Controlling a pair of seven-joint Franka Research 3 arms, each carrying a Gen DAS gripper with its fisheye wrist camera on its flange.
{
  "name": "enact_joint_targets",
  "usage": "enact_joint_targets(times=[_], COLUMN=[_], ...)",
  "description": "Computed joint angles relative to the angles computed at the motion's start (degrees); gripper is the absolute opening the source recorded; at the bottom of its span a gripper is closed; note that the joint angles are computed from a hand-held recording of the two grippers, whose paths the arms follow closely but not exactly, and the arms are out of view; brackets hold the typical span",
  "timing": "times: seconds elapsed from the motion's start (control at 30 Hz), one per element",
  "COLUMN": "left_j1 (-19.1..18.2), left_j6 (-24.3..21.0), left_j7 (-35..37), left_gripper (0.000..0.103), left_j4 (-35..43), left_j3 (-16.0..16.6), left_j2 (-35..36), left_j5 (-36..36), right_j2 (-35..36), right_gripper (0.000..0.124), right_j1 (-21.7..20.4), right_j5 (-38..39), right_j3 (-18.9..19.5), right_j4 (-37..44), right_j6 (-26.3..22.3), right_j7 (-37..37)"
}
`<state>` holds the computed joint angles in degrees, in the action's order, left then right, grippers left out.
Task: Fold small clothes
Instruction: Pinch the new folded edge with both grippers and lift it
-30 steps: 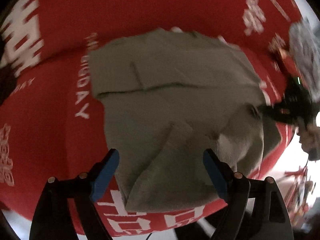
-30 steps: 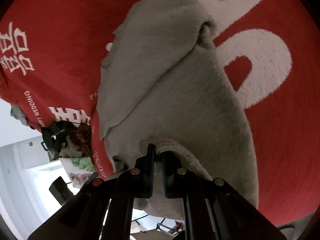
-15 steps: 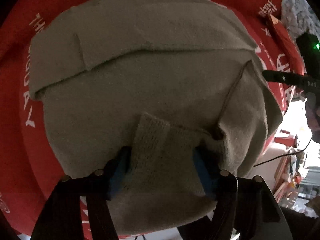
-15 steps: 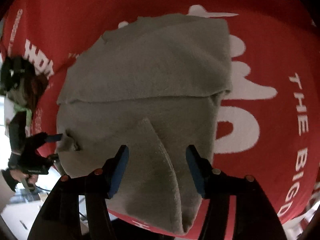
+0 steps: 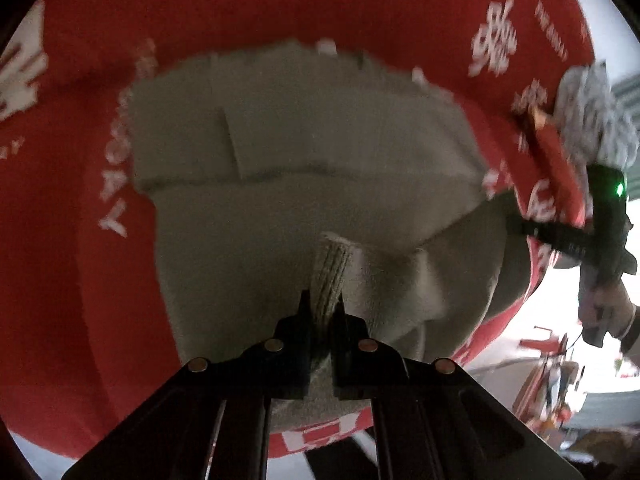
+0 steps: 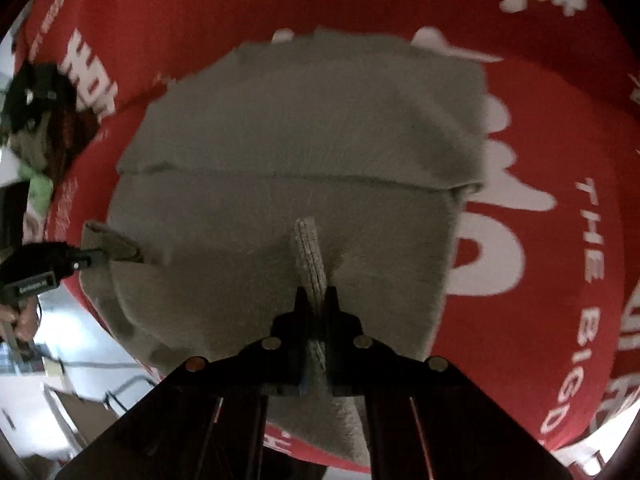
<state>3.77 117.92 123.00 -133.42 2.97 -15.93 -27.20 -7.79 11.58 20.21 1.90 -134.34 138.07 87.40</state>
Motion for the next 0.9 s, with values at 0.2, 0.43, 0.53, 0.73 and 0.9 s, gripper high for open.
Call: enact_joint_targets(times=[0.2, 0.43, 0.53, 0.73, 0.9], left_j1=[0.0, 1.1, 2.0, 2.6, 2.3], left_j6=[2.7, 8.9, 12.9, 18.9, 20.5], left_j7=[0.0, 0.9, -2.2, -13.0, -23.0], left_gripper=[0.008, 0.008, 0.008, 0.008, 0.008], left_j4=[7.8, 18.4, 22.7, 29.7, 33.1], left_j3=[1.0, -1.0, -3.1, -7.0, -7.9], left_j2=[1.8, 11.0, 17.1, 29.7, 36.9], left_j5=[-5.2, -6.9, -5.5, 5.3, 14.6], right_j2=[-1.4, 7.5, 14.3, 28.6, 37.6], right_gripper=[0.007, 0.007, 0.007, 0.007, 0.007], right_j1=[-1.2, -1.8, -2.1, -2.5, -3.2], right_j5=[-3.0, -5.4, -4.2, -3.7, -3.0], right_j3=[-0.1, -0.9, -1.2, -1.4, -1.8], right_j4=[4.5, 18.2, 25.0, 37.6, 44.6], right_j6=[2.9, 4.8, 5.4, 2.2, -1.0], right_j7=[3.1, -0.1, -1.2, -0.2, 2.8])
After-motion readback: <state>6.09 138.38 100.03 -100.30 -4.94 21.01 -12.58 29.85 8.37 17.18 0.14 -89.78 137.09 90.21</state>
